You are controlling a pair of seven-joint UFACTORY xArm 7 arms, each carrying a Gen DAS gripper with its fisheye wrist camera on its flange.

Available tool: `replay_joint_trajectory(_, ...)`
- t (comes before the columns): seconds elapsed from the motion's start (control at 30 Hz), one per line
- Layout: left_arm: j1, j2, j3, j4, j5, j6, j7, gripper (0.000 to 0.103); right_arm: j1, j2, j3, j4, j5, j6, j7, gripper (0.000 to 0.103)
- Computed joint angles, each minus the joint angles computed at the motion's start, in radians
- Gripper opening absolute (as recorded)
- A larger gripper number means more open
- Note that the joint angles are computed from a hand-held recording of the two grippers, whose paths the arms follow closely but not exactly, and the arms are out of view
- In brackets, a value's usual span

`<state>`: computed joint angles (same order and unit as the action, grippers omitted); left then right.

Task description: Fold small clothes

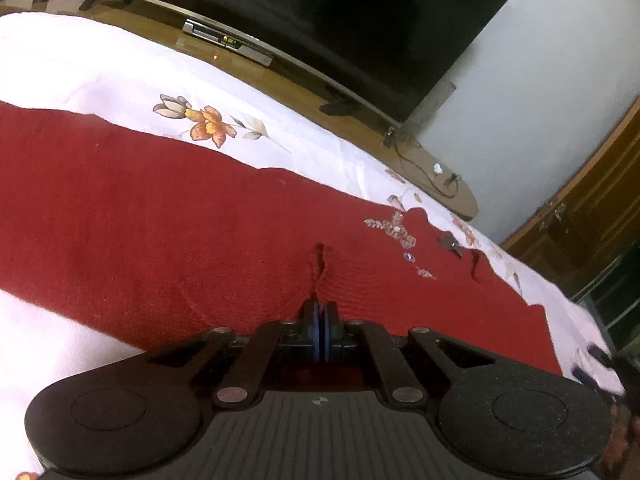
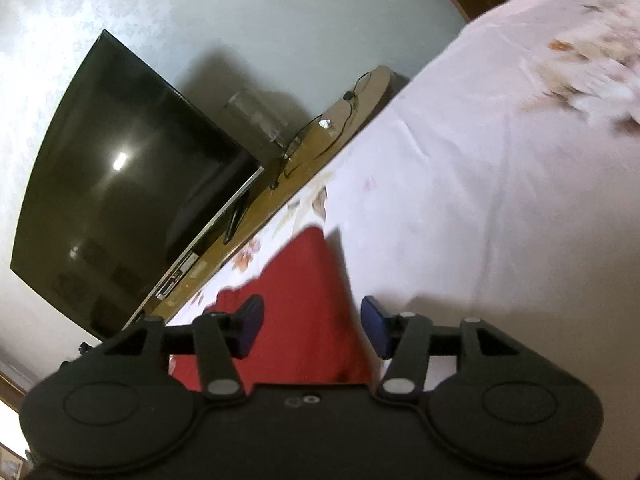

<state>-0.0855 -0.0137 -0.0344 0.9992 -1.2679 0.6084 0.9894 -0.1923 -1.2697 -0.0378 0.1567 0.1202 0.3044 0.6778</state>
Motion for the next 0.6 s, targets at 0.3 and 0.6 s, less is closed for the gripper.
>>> replay_joint_trajectory(0.3,-0.009,0.067,-0.025,0.086,0.031,-0.048,-0.057,0.036,0.198,0.408,-0.264,0.120,0.052,-0.221,-0.276,0.048)
replay_joint_trajectory(0.6,-0.049,0.083,-0.077,0.104,0.185,-0.184,-0.033,0.006,0.236,0.459,-0.268,0.167,0.091,-0.175,-0.470,0.009)
